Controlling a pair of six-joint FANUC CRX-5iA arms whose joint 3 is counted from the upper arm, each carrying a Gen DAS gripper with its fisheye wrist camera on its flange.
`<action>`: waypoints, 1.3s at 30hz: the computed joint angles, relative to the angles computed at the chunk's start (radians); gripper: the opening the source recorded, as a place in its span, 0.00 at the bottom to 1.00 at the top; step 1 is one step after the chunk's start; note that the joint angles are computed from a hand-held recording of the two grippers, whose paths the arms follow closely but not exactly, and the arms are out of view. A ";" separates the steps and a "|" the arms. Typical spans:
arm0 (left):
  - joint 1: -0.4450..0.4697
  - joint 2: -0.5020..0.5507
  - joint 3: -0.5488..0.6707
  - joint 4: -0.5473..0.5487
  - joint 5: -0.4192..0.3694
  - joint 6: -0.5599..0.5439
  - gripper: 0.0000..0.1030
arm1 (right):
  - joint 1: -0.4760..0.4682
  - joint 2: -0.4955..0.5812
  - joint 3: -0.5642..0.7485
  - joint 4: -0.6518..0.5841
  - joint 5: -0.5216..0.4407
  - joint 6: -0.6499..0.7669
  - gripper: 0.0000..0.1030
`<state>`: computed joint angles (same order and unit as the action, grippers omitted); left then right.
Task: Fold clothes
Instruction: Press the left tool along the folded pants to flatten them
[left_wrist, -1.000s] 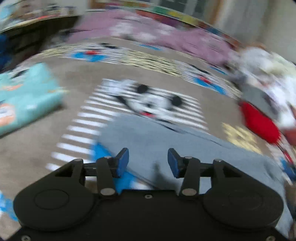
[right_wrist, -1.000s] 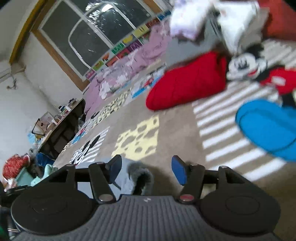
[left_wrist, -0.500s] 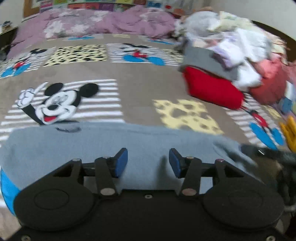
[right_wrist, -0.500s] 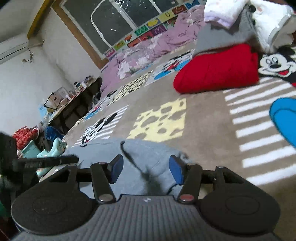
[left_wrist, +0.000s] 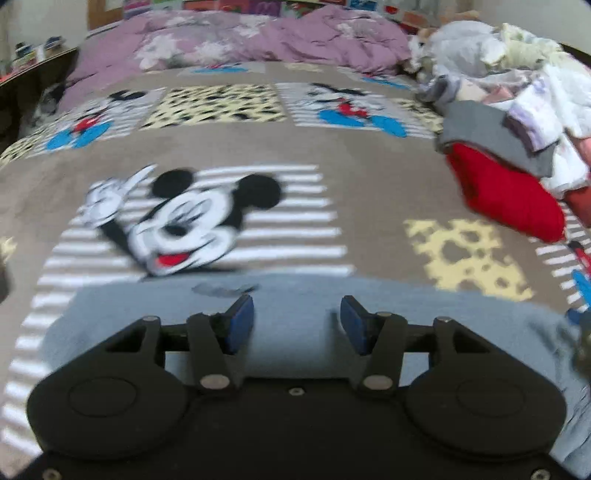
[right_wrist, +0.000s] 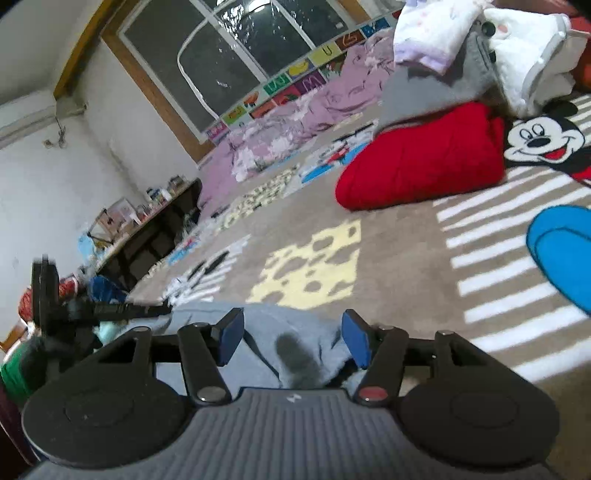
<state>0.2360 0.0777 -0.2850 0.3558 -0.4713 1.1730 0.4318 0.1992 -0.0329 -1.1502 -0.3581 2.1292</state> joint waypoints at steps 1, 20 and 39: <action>0.007 0.002 0.008 -0.055 -0.008 0.035 0.51 | -0.002 0.000 0.001 -0.006 -0.005 0.010 0.58; -0.134 0.025 0.014 0.009 -0.011 -0.040 0.44 | 0.073 0.024 -0.019 0.277 0.081 -0.332 0.56; 0.025 -0.389 -0.227 -0.117 -0.142 0.075 0.45 | 0.035 -0.120 -0.097 0.001 0.061 0.125 0.58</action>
<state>0.2612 -0.3110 -0.5115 0.2386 -0.6133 1.2476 0.4664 0.0794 -0.1302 -1.1497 -0.2970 2.2546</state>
